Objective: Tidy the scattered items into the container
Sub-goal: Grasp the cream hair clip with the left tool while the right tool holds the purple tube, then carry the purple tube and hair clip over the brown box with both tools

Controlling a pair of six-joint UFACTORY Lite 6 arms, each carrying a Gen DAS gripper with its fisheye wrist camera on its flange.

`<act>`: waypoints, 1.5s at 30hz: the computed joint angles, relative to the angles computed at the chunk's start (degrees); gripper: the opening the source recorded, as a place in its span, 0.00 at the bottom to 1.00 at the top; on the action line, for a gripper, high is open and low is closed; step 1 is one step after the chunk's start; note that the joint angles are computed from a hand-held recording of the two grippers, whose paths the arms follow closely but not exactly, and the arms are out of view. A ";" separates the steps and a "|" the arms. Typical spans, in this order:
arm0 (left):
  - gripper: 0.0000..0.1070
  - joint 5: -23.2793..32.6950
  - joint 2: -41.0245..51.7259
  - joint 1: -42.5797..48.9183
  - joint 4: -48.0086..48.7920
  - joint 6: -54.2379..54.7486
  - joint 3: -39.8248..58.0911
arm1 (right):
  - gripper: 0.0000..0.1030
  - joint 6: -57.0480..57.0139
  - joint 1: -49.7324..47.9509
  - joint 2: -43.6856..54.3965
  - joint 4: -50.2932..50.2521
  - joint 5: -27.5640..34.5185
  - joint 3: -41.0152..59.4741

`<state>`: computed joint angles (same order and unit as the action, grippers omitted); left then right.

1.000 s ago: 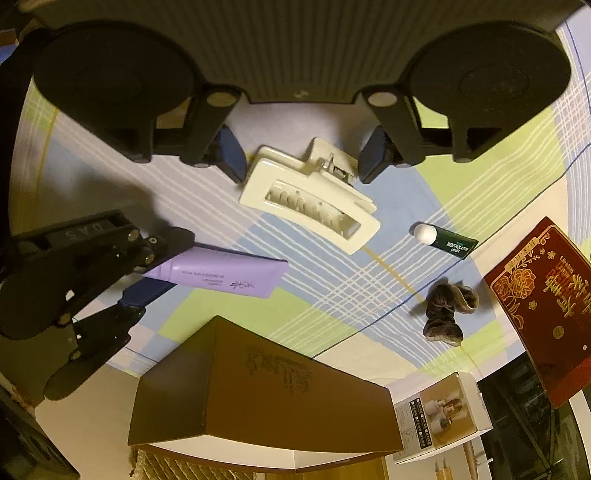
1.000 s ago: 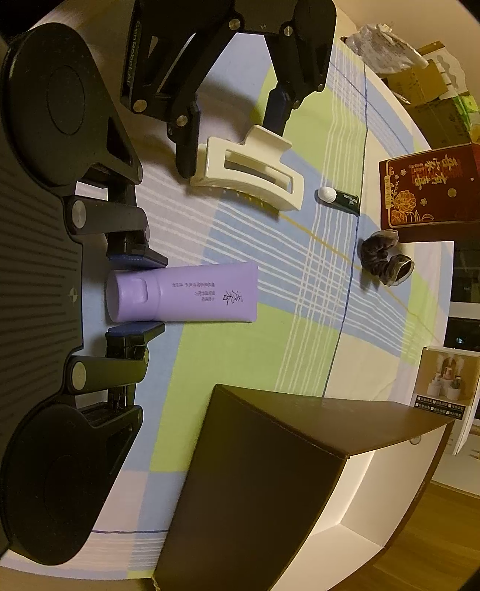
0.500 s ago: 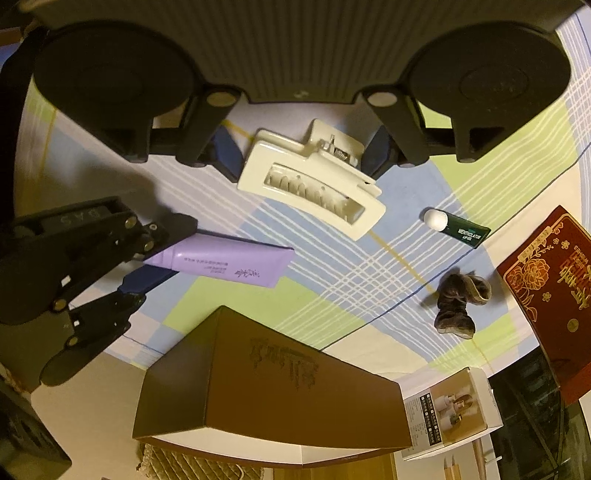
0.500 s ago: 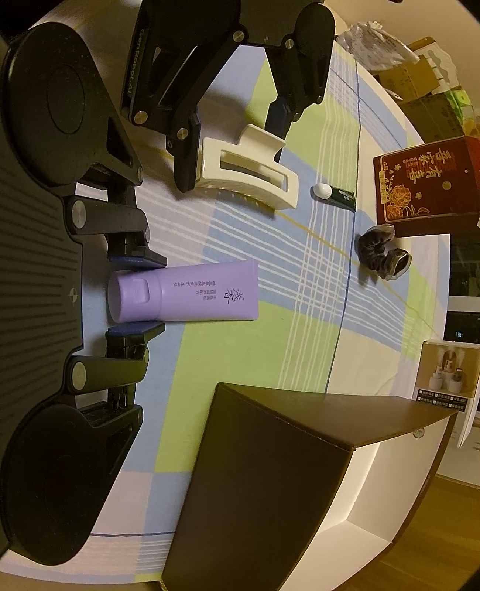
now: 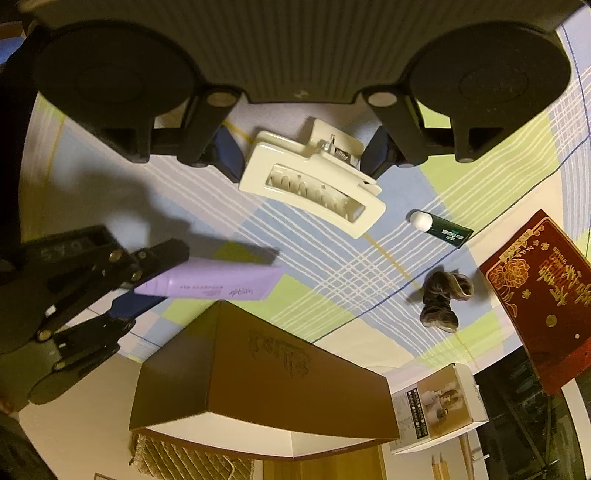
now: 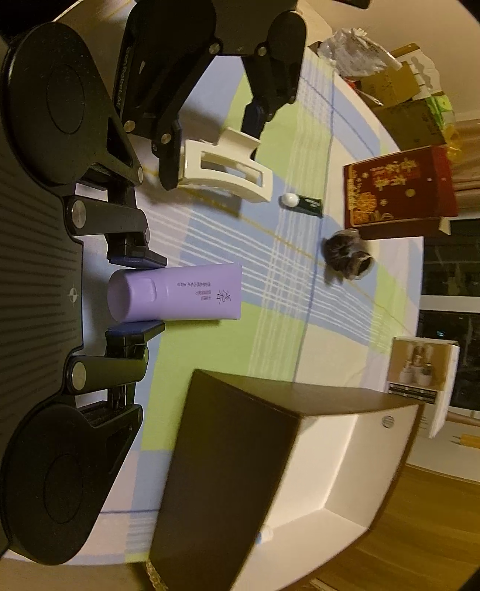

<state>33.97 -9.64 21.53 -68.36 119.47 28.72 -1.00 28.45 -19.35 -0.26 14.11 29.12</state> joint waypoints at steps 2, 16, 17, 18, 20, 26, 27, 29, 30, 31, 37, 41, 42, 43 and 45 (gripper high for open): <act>0.60 0.66 -0.75 0.50 0.20 -0.71 -0.04 | 0.31 0.40 0.19 -1.20 -0.44 0.88 0.43; 0.60 4.35 -10.92 1.73 8.46 -17.03 1.42 | 0.31 0.64 0.32 -8.00 -1.45 6.76 4.32; 0.60 4.58 -11.82 1.53 9.41 -18.68 1.65 | 0.31 -0.09 0.04 -8.60 -0.86 7.25 4.69; 0.60 4.76 -12.67 1.20 10.35 -20.23 1.92 | 0.31 -0.90 -0.34 -9.16 -0.25 7.73 5.10; 0.60 5.25 -14.46 0.31 12.12 -23.41 2.66 | 0.31 -2.74 -1.29 -10.43 1.13 8.90 6.01; 0.60 5.22 -16.81 -4.67 16.11 -32.12 7.07 | 0.31 -11.04 -6.50 -13.06 7.38 12.30 9.56; 0.60 4.89 -16.95 -5.98 16.84 -33.60 7.97 | 0.31 -12.90 -7.82 -13.23 8.77 12.78 10.24; 0.60 4.30 -17.15 -8.44 18.02 -36.32 9.46 | 0.31 -16.54 -10.44 -13.40 11.40 13.70 11.51; 0.60 3.90 -17.28 -9.80 18.71 -37.83 10.15 | 0.31 -18.44 -11.87 -13.42 12.79 14.24 12.23; 0.60 3.41 -17.41 -11.16 19.44 -39.32 10.75 | 0.31 -20.26 -13.20 -13.53 14.12 14.71 12.72; 0.60 0.35 -16.35 -19.23 23.92 -48.77 14.89 | 0.31 -32.53 -22.64 -13.16 23.41 17.61 15.57; 0.60 -2.85 -13.72 -25.76 26.79 -55.53 18.65 | 0.31 -41.58 -30.48 -10.05 30.46 18.95 18.41; 0.60 -3.83 -12.66 -27.57 27.54 -57.12 19.84 | 0.31 -43.59 -32.27 -8.72 31.96 19.01 19.38; 0.60 -4.85 -11.34 -29.38 28.25 -58.60 21.19 | 0.31 -45.81 -34.19 -7.06 33.62 19.06 20.54; 0.60 -6.66 -8.48 -32.35 29.07 -60.72 23.77 | 0.31 -48.78 -37.04 -3.84 35.90 18.94 22.83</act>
